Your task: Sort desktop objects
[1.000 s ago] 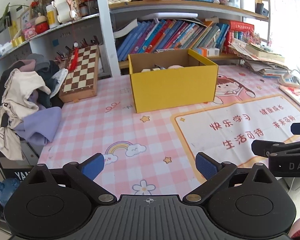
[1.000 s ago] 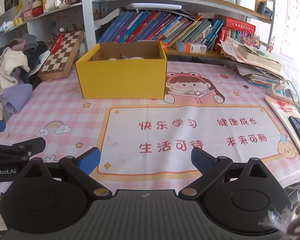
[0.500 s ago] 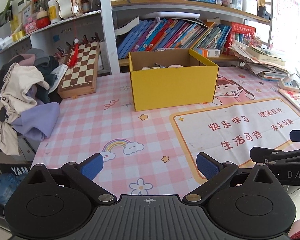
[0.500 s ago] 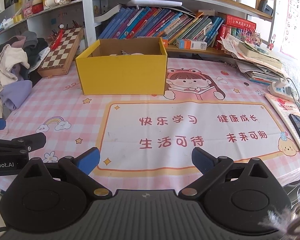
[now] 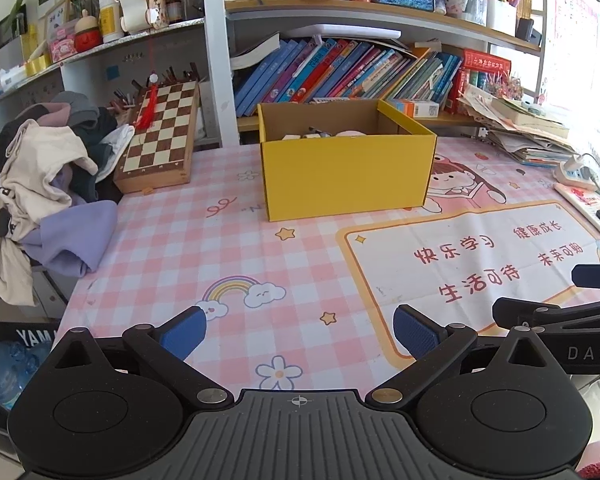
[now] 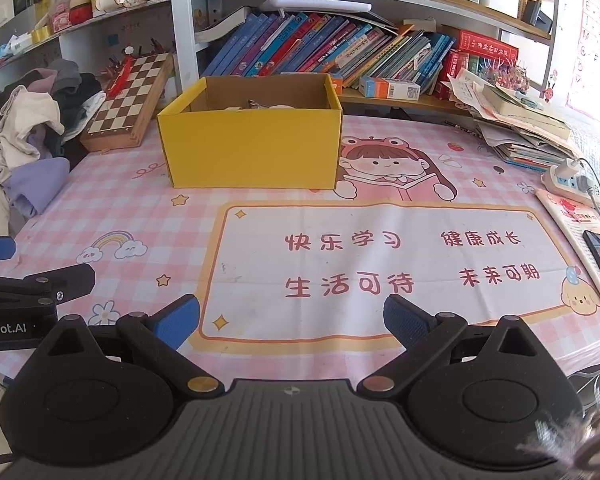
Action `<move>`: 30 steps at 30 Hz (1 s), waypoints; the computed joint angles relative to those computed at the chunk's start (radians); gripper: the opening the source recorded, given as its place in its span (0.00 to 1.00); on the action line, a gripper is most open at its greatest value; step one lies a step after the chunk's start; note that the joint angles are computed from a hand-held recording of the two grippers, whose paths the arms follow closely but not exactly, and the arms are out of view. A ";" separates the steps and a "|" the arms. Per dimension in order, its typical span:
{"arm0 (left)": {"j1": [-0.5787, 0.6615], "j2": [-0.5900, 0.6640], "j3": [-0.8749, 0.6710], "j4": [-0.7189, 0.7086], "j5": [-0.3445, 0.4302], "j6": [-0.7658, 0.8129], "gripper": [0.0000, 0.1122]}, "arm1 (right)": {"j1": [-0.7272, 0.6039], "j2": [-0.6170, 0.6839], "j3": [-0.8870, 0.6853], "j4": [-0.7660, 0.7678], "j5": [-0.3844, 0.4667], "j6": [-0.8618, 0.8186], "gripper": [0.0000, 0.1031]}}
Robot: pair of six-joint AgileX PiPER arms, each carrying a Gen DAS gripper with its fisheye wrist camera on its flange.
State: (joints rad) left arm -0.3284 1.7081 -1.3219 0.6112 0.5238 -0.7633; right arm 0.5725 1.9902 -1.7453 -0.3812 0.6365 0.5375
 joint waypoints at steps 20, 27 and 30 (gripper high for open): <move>-0.011 -0.014 0.017 0.018 -0.008 -0.021 0.90 | 0.002 -0.020 0.028 0.021 -0.014 -0.020 0.97; -0.014 -0.017 0.020 0.026 -0.002 -0.034 0.90 | 0.001 -0.022 0.030 0.026 -0.015 -0.027 0.97; -0.012 -0.019 0.021 0.020 -0.004 -0.028 0.90 | 0.016 -0.020 0.028 0.002 -0.007 0.006 0.97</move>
State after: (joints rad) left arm -0.3400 1.6889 -1.3009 0.6315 0.5196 -0.7915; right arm 0.5889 1.9705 -1.7176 -0.3789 0.6294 0.5433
